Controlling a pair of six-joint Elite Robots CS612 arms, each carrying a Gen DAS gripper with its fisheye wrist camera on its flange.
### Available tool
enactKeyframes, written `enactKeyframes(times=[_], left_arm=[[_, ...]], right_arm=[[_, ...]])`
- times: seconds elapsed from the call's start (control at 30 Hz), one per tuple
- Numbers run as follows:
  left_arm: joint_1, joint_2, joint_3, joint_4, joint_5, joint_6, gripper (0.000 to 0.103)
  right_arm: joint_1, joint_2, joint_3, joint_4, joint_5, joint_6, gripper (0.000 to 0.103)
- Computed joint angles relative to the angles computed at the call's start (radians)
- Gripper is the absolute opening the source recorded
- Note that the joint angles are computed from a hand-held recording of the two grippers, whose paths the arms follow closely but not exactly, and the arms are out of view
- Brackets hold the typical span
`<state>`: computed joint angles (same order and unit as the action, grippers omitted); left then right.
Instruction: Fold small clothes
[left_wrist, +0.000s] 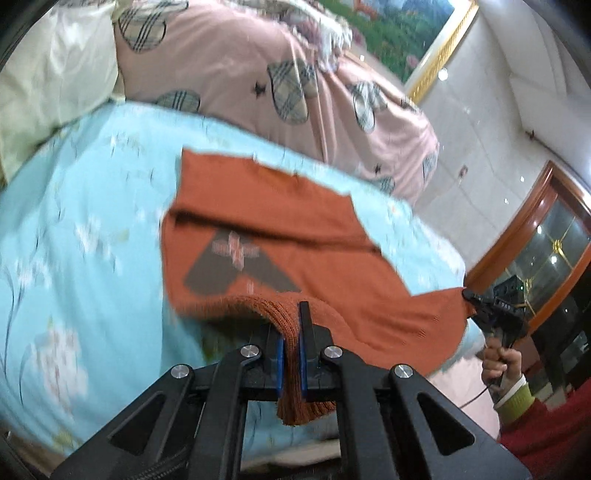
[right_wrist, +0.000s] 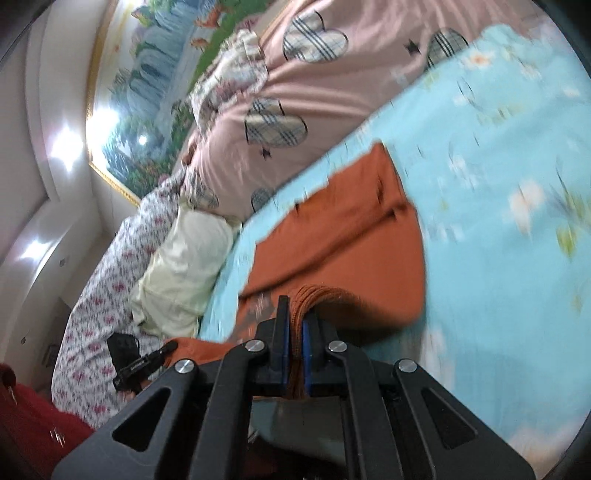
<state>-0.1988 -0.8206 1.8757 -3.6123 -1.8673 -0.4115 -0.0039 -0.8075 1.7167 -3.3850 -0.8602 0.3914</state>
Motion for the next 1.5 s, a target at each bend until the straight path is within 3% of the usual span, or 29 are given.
enactKeyframes(times=[0.17, 0.27, 0.47, 0.6, 0.8, 0.97, 1.1, 1.17, 1.23, 1.3, 1.4, 1.5], left_arm=[[0.016, 0.051, -0.142, -0.005, 0.064, -0.036, 0.004], [0.029, 0.089, -0.245, 0.036, 0.101, -0.046, 0.004], [0.053, 0.201, -0.495, 0.260, 0.154, -0.062, 0.004], [0.061, 0.268, -0.621, 0.382, 0.162, -0.059, 0.004], [0.074, 0.366, -0.790, 0.541, 0.167, -0.065, 0.004], [0.077, 0.437, -0.914, 0.658, 0.179, -0.061, 0.005], [0.076, 0.465, -0.961, 0.714, 0.186, -0.058, 0.008], [0.077, 0.456, -0.941, 0.701, 0.169, -0.077, 0.008], [0.073, 0.426, -0.884, 0.664, 0.170, -0.077, 0.023], [0.066, 0.389, -0.815, 0.622, 0.168, -0.066, 0.032], [0.041, 0.344, -0.716, 0.563, 0.121, -0.024, 0.032], [0.022, 0.337, -0.690, 0.569, 0.035, 0.021, 0.033]], right_arm=[[0.022, 0.063, -0.182, 0.085, -0.109, -0.015, 0.007], [0.038, 0.115, -0.315, 0.184, -0.190, -0.036, 0.007], [0.066, 0.240, -0.576, 0.408, -0.312, -0.085, 0.007], [0.073, 0.314, -0.709, 0.518, -0.350, -0.093, 0.007], [0.075, 0.407, -0.865, 0.667, -0.403, -0.100, 0.007], [0.077, 0.454, -0.936, 0.745, -0.438, -0.108, 0.007], [0.071, 0.452, -0.929, 0.747, -0.412, -0.090, 0.010], [0.070, 0.424, -0.883, 0.710, -0.417, -0.067, 0.017], [0.078, 0.388, -0.816, 0.621, -0.469, -0.067, 0.031], [0.085, 0.350, -0.742, 0.520, -0.480, -0.086, 0.035], [0.090, 0.322, -0.686, 0.506, -0.337, -0.180, 0.035], [0.114, 0.323, -0.702, 0.680, -0.249, -0.384, 0.035]])
